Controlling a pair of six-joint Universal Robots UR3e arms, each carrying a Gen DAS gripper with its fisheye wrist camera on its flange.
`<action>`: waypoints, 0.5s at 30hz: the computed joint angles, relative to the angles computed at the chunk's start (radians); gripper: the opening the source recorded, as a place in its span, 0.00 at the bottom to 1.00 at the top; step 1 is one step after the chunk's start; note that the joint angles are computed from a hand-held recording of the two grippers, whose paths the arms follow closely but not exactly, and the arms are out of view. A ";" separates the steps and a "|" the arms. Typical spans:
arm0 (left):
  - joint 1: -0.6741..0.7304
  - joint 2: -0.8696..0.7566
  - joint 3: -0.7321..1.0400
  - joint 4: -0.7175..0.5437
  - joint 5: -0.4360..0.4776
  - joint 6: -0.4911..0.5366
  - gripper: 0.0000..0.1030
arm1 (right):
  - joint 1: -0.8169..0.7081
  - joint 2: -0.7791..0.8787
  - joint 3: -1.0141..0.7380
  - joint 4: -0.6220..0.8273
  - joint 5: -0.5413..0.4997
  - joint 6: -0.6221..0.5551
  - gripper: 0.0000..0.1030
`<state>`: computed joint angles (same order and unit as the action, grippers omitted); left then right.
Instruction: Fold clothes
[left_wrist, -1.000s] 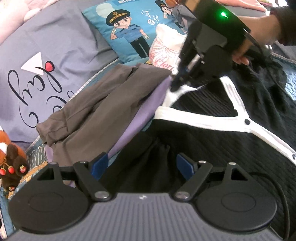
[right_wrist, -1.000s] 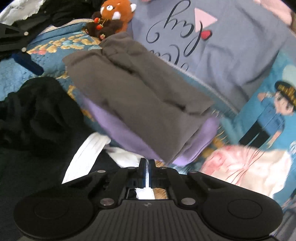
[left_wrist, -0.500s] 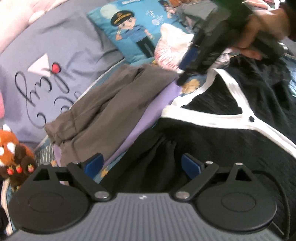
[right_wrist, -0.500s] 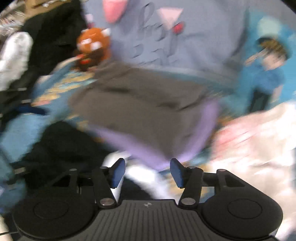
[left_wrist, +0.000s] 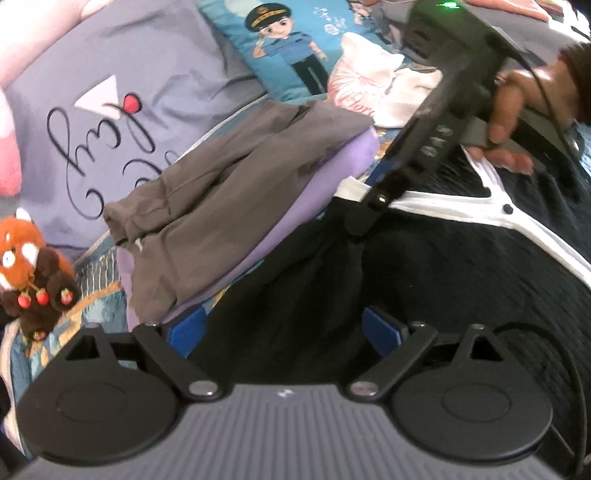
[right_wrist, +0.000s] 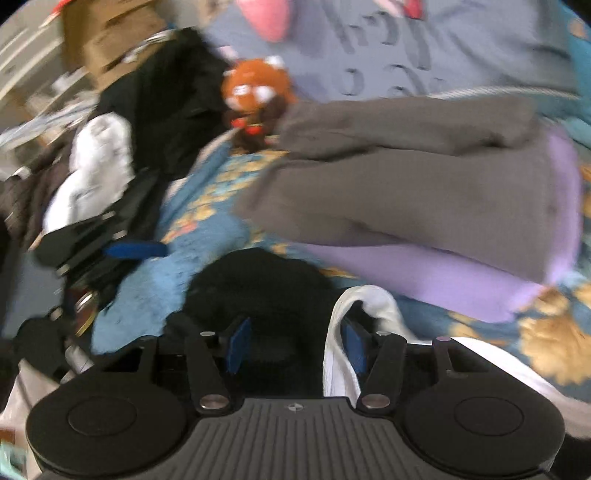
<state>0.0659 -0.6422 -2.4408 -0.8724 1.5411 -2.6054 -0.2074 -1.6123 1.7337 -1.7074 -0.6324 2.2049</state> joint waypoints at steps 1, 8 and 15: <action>-0.001 -0.001 -0.002 0.002 0.000 -0.003 0.91 | 0.016 0.002 -0.003 -0.026 -0.019 0.010 0.55; -0.048 -0.042 0.007 0.034 0.022 -0.026 0.91 | 0.090 0.089 0.005 -0.343 -0.094 0.324 0.57; -0.067 -0.049 0.028 0.021 0.040 -0.021 0.92 | 0.150 0.060 -0.073 -0.354 -0.203 0.156 0.56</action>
